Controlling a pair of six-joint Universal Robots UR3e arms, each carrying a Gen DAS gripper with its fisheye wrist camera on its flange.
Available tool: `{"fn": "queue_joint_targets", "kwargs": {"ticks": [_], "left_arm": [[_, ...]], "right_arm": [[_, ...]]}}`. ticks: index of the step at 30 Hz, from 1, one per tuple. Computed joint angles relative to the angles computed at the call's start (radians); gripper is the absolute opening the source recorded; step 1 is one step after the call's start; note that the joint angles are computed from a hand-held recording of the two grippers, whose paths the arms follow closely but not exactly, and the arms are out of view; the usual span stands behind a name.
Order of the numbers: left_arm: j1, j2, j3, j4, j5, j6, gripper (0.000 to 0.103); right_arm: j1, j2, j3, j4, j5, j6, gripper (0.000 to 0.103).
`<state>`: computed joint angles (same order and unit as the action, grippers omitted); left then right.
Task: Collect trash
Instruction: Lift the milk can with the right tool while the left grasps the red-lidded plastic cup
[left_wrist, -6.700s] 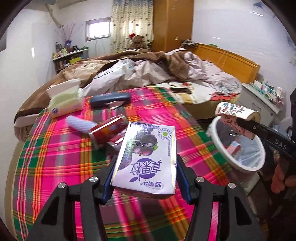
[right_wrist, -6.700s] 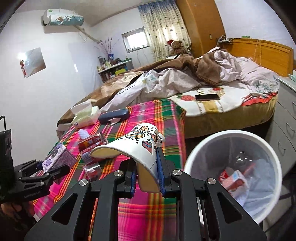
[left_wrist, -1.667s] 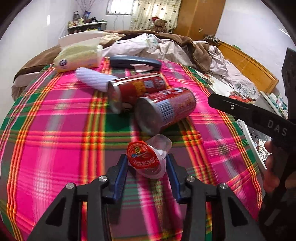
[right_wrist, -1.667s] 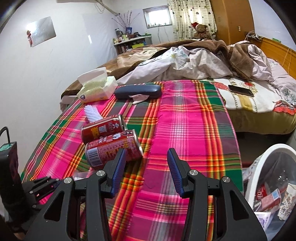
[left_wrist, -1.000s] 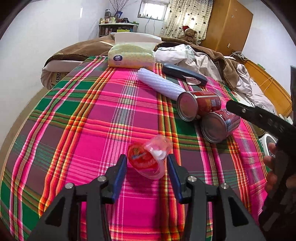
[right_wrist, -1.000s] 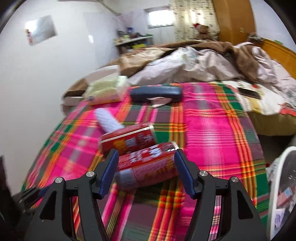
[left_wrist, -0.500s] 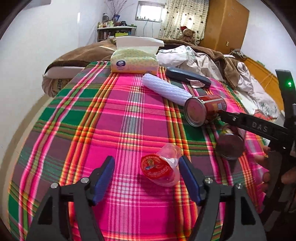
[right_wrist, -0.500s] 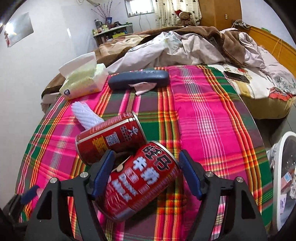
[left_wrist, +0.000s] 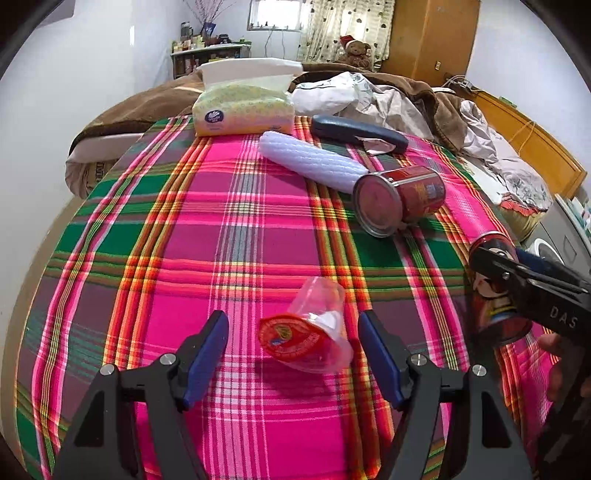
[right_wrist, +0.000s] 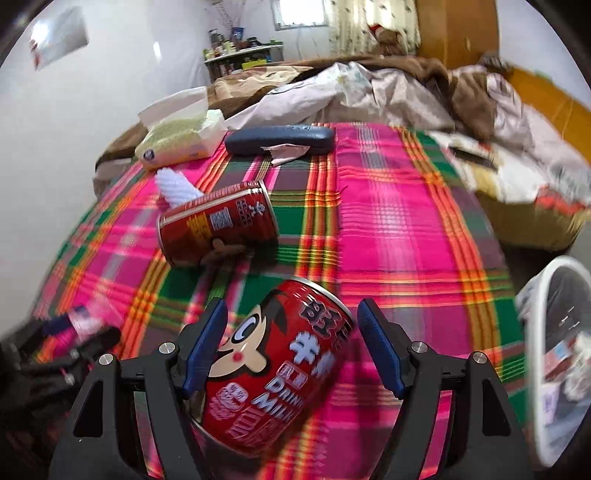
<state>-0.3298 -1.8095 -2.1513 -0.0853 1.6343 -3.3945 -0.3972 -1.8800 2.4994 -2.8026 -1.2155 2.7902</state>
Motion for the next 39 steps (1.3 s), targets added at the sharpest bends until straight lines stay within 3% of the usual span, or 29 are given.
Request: {"fn": "queue_joint_targets", "kwargs": {"ticks": [3,5,9,15,18,21,24,27,28,29,32,39], "left_arm": [[0.018,0.008,-0.014,0.009,-0.049,-0.006,0.074],[0.01,0.006,-0.011,0.007,-0.038,-0.007,0.074],[0.003,0.007,-0.009,0.005,-0.042,-0.014,0.074],[-0.014,0.019,0.006,-0.014,-0.009,0.007,0.074],[-0.041,0.004,0.043,-0.044,0.081,0.018,0.074],[-0.014,0.0,0.039,-0.042,0.044,0.041,0.074],[-0.005,-0.01,0.044,-0.063,0.027,0.051,0.074],[0.004,-0.009,0.02,-0.03,-0.006,0.035,0.074],[0.006,-0.007,0.014,-0.022,-0.012,0.033,0.07],[0.002,-0.008,0.016,-0.021,-0.002,0.026,0.059],[0.005,0.002,0.019,-0.036,-0.012,0.015,0.045],[-0.037,0.001,0.033,-0.05,0.012,-0.004,0.045]], "right_arm": [[-0.121,-0.143,0.031,0.174,0.129,-0.051,0.074],[-0.144,-0.185,0.036,0.244,0.135,-0.062,0.074],[-0.113,-0.162,0.058,0.204,0.114,-0.057,0.075],[0.001,-0.035,0.058,0.003,-0.044,-0.015,0.075],[-0.05,-0.054,0.058,0.055,0.008,-0.054,0.075],[-0.05,-0.067,0.075,0.022,0.002,-0.072,0.073],[-0.087,-0.097,0.071,0.084,0.055,-0.107,0.056],[-0.093,-0.093,0.074,0.077,0.059,-0.112,0.054],[-0.1,-0.096,0.077,0.082,0.069,-0.122,0.054],[-0.106,-0.101,0.078,0.09,0.076,-0.128,0.054],[-0.128,-0.128,0.086,0.12,0.096,-0.148,0.054],[-0.199,-0.197,0.1,0.197,0.15,-0.192,0.054]]}}
